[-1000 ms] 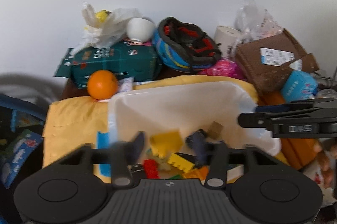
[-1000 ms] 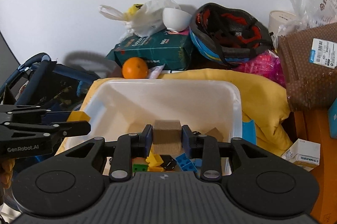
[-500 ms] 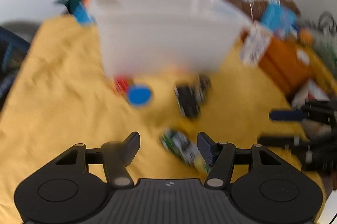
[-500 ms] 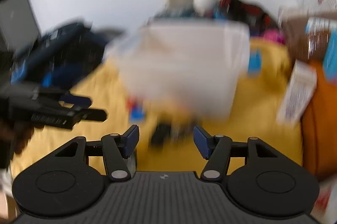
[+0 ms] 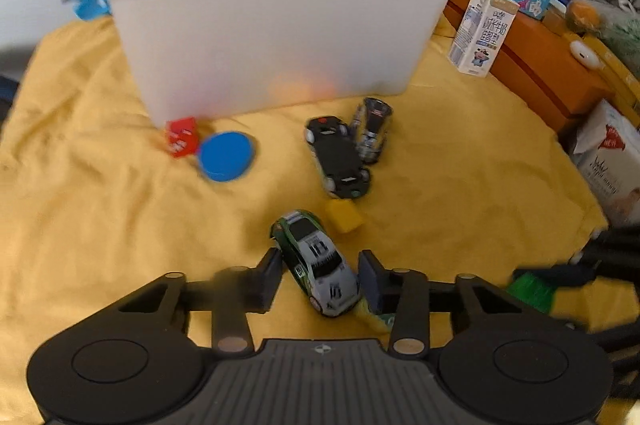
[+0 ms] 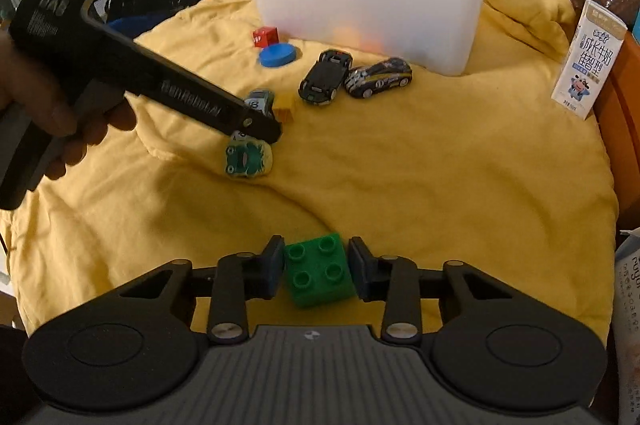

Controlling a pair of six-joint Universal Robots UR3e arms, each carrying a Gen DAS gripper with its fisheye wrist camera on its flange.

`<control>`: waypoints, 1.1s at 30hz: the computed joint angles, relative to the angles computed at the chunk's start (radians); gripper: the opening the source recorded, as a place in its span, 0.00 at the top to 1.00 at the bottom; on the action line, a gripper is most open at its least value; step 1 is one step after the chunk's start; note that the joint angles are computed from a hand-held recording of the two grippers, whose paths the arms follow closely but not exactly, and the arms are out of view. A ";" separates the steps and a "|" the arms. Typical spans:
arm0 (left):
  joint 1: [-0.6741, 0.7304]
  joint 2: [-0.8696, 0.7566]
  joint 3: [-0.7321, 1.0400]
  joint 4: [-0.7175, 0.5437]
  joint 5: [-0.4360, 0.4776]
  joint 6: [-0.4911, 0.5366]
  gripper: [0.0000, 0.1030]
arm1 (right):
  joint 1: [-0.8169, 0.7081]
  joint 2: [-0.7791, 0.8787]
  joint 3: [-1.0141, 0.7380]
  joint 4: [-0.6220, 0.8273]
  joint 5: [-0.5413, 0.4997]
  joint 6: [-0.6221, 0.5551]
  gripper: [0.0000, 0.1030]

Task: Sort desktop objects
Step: 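Grasp the white race car with the left gripper while the right grasps the green brick, then drop the white car and green brick into the bin from both grippers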

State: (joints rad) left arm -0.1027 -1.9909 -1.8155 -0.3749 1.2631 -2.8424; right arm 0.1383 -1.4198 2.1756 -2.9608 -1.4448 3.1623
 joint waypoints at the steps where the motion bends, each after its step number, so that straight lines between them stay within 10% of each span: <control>1: 0.017 0.017 -0.017 0.004 -0.009 0.016 0.62 | -0.005 -0.012 0.005 -0.002 0.005 0.002 0.64; 15: 0.219 0.192 0.027 -0.040 -0.167 0.048 0.65 | -0.089 0.025 -0.286 0.026 0.090 0.084 0.64; 33: 0.095 -0.332 1.148 -0.652 -0.105 -0.050 0.65 | -0.169 0.451 -1.248 0.619 0.099 0.141 0.64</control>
